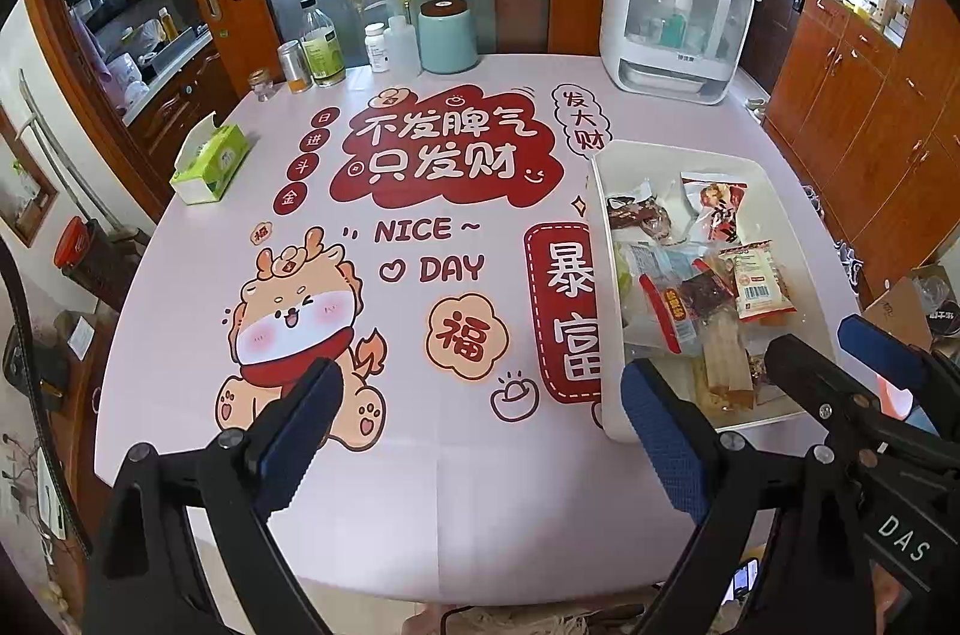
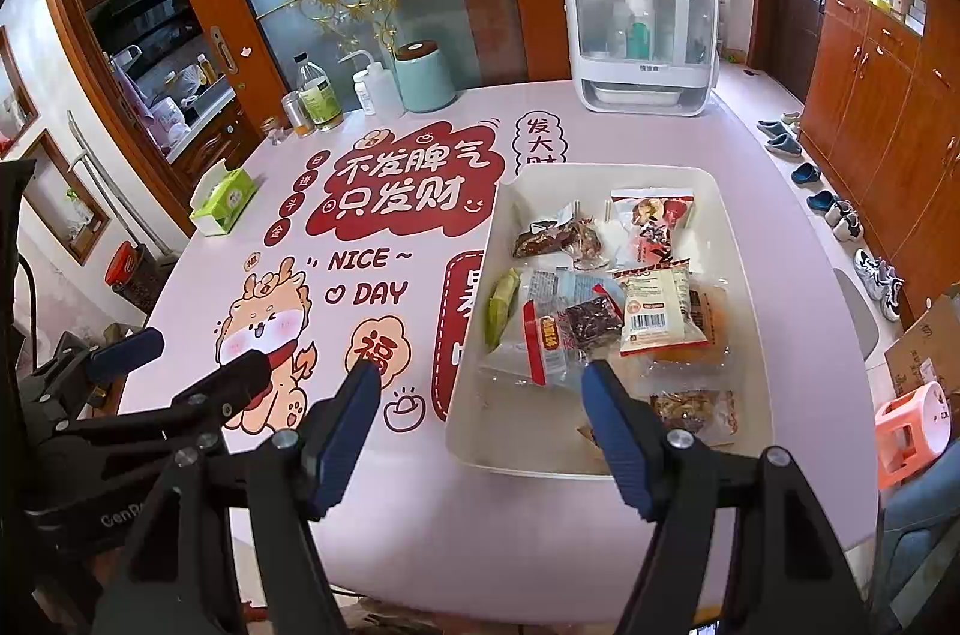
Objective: Organize snacks
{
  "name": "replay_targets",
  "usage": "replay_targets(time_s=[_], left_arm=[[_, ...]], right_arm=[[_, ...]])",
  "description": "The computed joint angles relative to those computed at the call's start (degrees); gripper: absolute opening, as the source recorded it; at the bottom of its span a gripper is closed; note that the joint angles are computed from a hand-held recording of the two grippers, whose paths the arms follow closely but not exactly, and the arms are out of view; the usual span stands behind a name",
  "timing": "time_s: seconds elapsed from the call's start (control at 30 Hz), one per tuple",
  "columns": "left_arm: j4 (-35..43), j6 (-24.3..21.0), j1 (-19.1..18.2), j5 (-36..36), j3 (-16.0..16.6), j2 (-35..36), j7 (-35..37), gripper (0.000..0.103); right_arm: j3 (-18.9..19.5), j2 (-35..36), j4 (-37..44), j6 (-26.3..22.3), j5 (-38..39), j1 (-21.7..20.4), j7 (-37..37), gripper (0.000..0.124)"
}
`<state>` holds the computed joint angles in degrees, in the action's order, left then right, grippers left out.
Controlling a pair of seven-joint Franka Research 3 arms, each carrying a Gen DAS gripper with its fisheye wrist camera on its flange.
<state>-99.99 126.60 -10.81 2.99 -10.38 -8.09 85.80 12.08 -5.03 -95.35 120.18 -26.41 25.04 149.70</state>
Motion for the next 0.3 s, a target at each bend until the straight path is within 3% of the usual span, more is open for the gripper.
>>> replay_targets(time_s=[0.3], left_arm=[[-1.4,0.3,-0.2,0.1,-0.2,-0.6,-0.8,0.093]], right_arm=[[-0.1,-1.1,-2.3,1.4,0.7,-0.3,-0.1,0.07]])
